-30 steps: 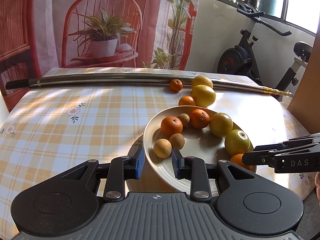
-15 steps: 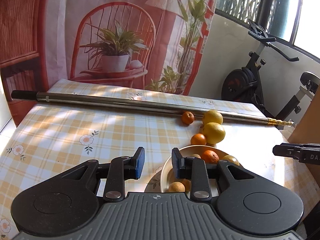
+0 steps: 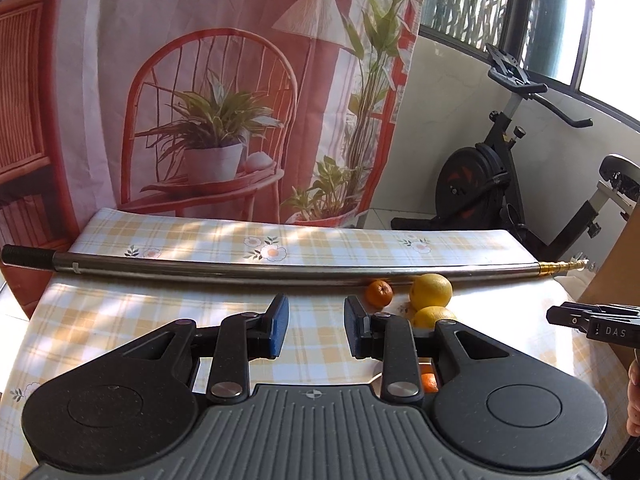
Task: Organize fruits
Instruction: 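Grasp a mandarin with the left gripper while the right gripper grasps a yellow lemon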
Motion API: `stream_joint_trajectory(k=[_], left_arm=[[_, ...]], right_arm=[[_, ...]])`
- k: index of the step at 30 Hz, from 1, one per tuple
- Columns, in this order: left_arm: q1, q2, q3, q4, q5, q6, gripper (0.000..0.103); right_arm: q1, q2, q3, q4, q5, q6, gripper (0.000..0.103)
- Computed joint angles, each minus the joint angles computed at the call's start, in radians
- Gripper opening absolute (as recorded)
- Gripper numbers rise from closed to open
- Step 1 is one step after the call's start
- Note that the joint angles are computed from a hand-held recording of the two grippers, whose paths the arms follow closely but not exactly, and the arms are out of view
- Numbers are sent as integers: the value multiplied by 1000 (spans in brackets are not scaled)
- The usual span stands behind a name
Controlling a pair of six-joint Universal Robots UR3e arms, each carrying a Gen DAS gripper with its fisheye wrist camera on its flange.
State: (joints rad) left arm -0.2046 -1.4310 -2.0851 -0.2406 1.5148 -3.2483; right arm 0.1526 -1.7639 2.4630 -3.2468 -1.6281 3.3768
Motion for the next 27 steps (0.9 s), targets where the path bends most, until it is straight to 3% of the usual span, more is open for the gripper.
stream_joint_trajectory(k=[8, 11, 16, 27], left_arm=[[-40, -291, 179, -18, -141, 82, 33], [-61, -396, 270, -63, -165, 116, 42], [-66, -500, 389, -151, -215, 166, 44], [-91, -624, 568, -314, -199, 221, 44]], right_arm=[[-20, 150, -62, -53, 18, -16, 33], [-49, 177, -67, -66, 44, -27, 33], [-106, 211, -57, -99, 99, -31, 33], [-155, 251, -51, -117, 148, -48, 33]])
